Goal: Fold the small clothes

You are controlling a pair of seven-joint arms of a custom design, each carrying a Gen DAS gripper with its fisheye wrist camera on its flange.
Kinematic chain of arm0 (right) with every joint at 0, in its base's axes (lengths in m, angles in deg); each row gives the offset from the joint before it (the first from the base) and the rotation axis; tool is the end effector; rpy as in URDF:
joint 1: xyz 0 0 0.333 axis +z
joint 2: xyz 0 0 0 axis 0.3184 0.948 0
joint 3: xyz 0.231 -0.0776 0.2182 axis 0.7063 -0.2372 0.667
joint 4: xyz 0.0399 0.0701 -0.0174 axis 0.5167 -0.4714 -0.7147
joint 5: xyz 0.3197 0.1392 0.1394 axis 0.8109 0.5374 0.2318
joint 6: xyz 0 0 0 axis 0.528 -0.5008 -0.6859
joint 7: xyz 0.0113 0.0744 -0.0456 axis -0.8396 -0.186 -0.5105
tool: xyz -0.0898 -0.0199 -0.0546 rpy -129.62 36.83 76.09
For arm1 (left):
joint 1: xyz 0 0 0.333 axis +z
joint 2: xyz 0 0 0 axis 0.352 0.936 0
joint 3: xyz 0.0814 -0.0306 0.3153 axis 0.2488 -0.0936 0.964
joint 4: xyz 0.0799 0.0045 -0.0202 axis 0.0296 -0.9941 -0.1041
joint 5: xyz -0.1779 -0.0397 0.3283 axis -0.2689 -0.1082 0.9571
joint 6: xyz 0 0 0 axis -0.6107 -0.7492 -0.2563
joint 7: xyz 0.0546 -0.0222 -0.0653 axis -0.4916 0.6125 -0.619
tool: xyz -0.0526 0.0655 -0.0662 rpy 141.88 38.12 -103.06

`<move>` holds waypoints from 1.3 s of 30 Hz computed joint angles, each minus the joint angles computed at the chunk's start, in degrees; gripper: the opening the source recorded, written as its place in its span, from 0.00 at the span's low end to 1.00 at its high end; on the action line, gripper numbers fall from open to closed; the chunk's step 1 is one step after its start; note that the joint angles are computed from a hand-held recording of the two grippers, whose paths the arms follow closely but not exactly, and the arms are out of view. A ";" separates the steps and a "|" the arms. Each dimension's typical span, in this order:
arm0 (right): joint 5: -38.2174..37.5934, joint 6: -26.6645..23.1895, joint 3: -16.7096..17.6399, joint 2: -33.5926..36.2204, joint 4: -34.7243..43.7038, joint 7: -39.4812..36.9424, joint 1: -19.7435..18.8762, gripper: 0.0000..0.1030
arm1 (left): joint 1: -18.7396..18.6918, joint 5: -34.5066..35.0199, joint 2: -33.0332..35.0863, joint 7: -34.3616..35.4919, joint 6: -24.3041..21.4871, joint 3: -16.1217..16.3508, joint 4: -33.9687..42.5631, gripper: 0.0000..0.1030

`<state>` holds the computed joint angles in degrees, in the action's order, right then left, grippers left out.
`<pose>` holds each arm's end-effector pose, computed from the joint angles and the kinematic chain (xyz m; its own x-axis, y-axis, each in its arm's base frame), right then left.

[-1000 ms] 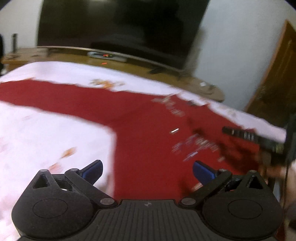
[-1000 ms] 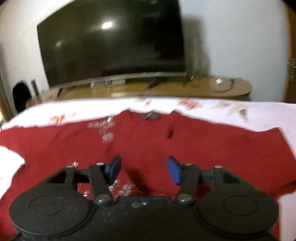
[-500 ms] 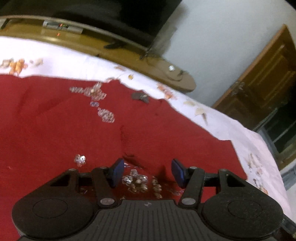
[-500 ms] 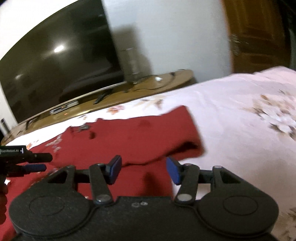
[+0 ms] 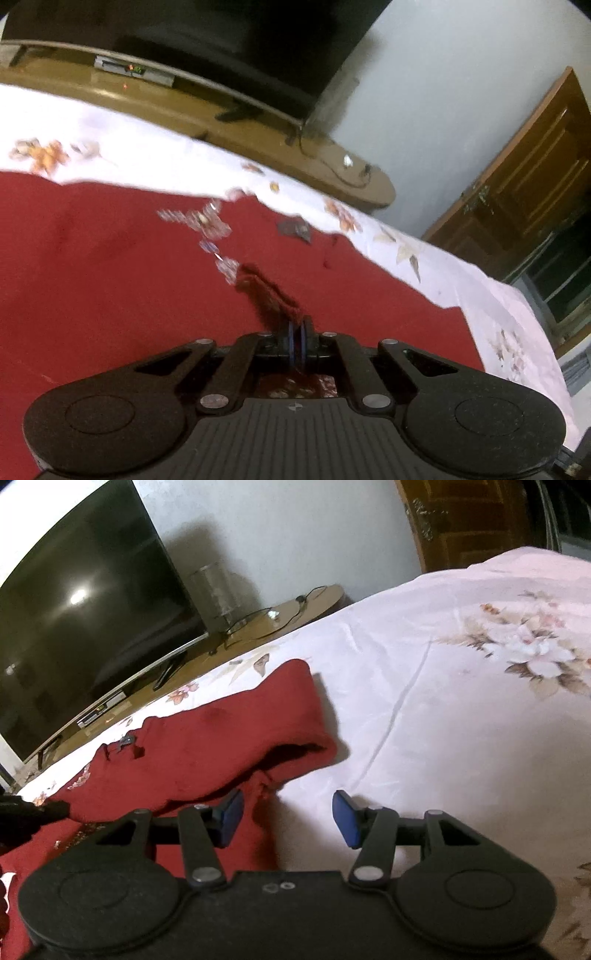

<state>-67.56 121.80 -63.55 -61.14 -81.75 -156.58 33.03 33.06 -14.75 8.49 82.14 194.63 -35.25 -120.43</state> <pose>0.4301 0.2181 0.4766 -0.4910 -0.7974 -0.3507 -0.3872 0.5604 -0.7321 0.6980 0.0187 0.4669 -0.3681 -0.7897 0.4908 -0.7709 -0.0359 -0.6360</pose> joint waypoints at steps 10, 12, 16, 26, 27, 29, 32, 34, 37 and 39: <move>-0.24 1.13 -1.30 4.95 4.65 -3.25 0.71 0.51 | 3.37 2.74 1.91 -1.52 -1.22 2.06 2.61 0.03; 0.78 0.69 -1.61 5.40 5.12 -4.79 0.98 0.51 | 3.80 3.25 2.69 -2.15 -0.93 2.07 3.28 0.03; 1.46 0.05 -1.96 5.48 5.23 -5.72 1.14 0.48 | 4.67 4.51 4.00 -2.97 -0.31 1.99 4.27 0.03; -4.79 1.20 -1.56 3.08 3.65 -0.69 0.65 0.47 | 5.72 7.44 6.14 -4.03 -0.57 1.12 5.03 0.03; -7.13 1.37 -1.34 2.60 3.63 0.98 0.42 0.47 | 5.80 7.32 6.15 -3.88 -0.45 1.00 4.93 0.03; -8.37 3.22 -2.00 3.43 4.63 0.73 -0.03 0.47 | 5.89 7.23 5.98 -3.57 -0.24 0.90 4.67 0.03; -2.74 6.56 -4.13 6.58 6.61 -3.16 -0.97 0.39 | 6.14 5.79 5.10 -2.21 1.46 0.48 3.00 0.03; 3.67 6.83 -4.98 8.79 7.26 -11.71 -0.99 0.22 | 6.16 4.14 3.84 -0.37 3.78 0.19 0.66 0.03; 5.22 4.42 -4.44 8.99 8.03 -18.35 -0.21 0.22 | 5.81 3.05 3.17 0.82 5.44 0.33 -0.43 0.04; 5.18 3.65 -4.33 8.49 8.23 -19.34 -0.06 0.29 | 5.25 1.46 1.66 1.63 10.08 0.49 -2.26 0.04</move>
